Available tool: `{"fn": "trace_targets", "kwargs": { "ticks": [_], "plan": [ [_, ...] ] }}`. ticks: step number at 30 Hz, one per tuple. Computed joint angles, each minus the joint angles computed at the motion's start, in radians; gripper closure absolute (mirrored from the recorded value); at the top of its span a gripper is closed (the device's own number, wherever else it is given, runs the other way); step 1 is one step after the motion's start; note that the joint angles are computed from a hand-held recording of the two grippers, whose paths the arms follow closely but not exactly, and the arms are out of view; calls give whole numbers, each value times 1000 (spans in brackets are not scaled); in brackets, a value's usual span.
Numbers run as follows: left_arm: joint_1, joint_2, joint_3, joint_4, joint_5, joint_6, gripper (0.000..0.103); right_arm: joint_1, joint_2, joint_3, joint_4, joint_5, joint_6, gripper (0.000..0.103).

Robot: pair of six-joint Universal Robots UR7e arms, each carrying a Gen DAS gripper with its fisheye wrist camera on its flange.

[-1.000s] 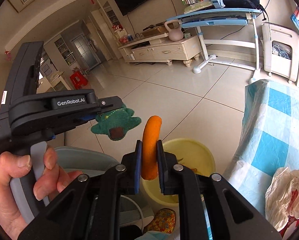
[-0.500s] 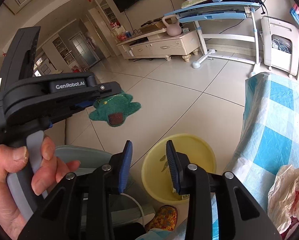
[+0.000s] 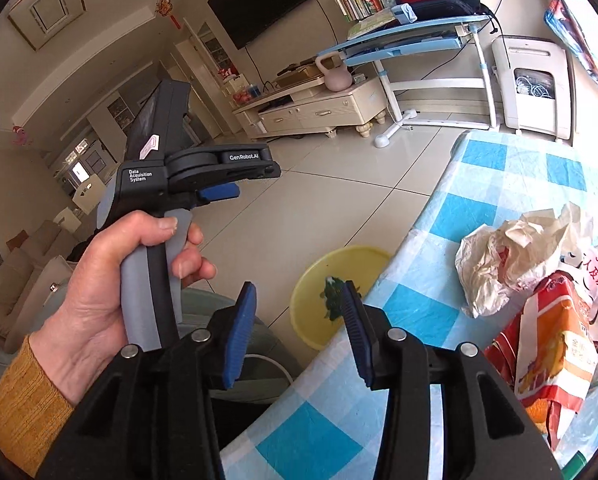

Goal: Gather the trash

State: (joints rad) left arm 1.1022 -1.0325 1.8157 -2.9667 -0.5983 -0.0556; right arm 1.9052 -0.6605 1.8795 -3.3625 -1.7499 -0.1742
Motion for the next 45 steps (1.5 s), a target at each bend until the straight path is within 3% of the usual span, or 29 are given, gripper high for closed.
{"fn": "trace_targets", "kwargs": {
  "ticks": [5,13,26,37,39,41,45],
  "plan": [
    [-50,34,29,-242,87,215,32,-2,-32,72,-38,-46,19,57],
    [-102,35,76,-476,103,416,31,-19,-44,134,-55,-78,82,56],
    [-120,-10,129,-479,75,408,30,12,-30,168,-89,-126,67,53],
    [-158,36,150,-460,72,494,30,-2,-85,277,-267,-241,36,52],
    [-165,29,162,-397,40,453,30,-13,-95,287,-292,-259,37,52],
    [-162,-3,173,-257,-48,357,30,-25,-104,295,-305,-265,45,52],
    [-131,-53,157,38,-359,221,30,-44,-116,317,-330,-291,47,51]
  ]
}}
